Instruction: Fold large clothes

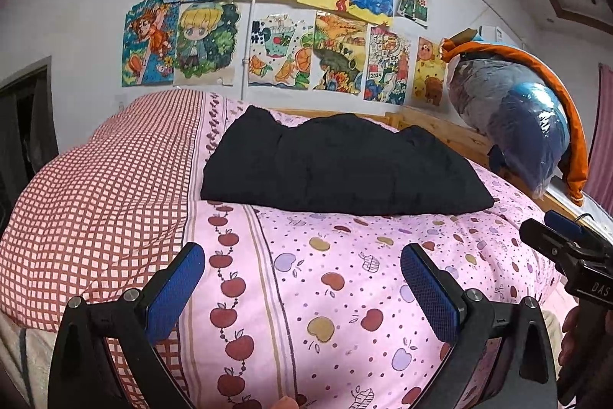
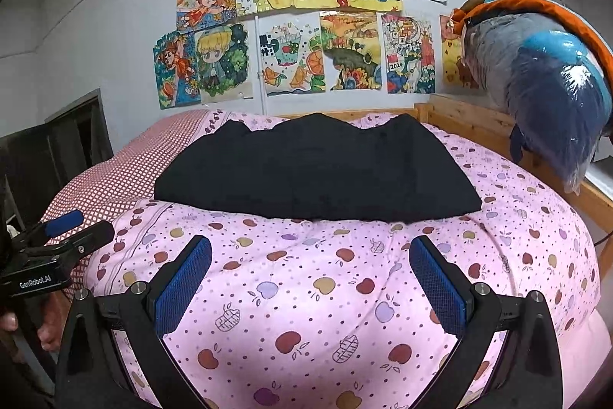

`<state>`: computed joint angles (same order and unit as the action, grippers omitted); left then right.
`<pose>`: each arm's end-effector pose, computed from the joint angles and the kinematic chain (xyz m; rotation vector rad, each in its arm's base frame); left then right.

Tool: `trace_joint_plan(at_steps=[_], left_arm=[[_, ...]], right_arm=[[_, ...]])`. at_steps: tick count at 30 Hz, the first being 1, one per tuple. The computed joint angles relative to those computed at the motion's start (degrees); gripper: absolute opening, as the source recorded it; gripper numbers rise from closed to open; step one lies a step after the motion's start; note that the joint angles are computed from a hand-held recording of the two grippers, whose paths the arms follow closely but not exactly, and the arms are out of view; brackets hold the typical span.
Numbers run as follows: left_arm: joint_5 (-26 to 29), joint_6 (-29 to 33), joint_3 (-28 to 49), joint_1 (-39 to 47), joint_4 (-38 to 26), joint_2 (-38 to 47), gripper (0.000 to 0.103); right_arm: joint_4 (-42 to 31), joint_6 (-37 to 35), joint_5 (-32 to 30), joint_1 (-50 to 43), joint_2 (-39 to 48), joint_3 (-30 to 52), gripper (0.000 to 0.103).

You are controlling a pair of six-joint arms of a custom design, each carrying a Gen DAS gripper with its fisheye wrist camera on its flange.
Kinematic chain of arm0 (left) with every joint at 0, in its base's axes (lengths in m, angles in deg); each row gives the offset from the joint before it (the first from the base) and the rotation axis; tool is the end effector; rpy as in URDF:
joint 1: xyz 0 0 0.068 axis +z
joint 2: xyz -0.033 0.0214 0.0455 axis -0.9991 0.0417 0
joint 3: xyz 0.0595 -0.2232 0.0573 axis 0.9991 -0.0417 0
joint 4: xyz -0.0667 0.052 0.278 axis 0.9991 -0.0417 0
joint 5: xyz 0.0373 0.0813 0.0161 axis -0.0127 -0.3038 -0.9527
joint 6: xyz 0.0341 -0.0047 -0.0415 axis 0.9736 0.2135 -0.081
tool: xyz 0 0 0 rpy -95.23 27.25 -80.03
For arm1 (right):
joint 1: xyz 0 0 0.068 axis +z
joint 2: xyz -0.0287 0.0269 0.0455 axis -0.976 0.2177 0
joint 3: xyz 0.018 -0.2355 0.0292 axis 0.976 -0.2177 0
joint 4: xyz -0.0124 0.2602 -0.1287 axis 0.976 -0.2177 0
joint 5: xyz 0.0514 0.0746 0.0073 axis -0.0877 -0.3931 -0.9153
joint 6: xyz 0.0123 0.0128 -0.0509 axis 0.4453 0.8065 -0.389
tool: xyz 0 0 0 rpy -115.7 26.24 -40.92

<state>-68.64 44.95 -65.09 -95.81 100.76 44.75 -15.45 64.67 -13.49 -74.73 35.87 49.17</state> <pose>0.2431 -0.0387 0.1196 0.1997 2.0316 -0.2012 0.2265 0.0096 0.1543 0.1432 2.0194 0.1118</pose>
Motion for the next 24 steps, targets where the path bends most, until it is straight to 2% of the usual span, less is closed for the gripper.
trace_joint_plan(at_steps=[24], left_arm=[[-1.1, 1.4, -1.0, -0.6, 1.2, -0.4, 0.103]], right_arm=[[1.5, 0.8, -0.2, 0.2, 2.1, 0.1, 0.101]])
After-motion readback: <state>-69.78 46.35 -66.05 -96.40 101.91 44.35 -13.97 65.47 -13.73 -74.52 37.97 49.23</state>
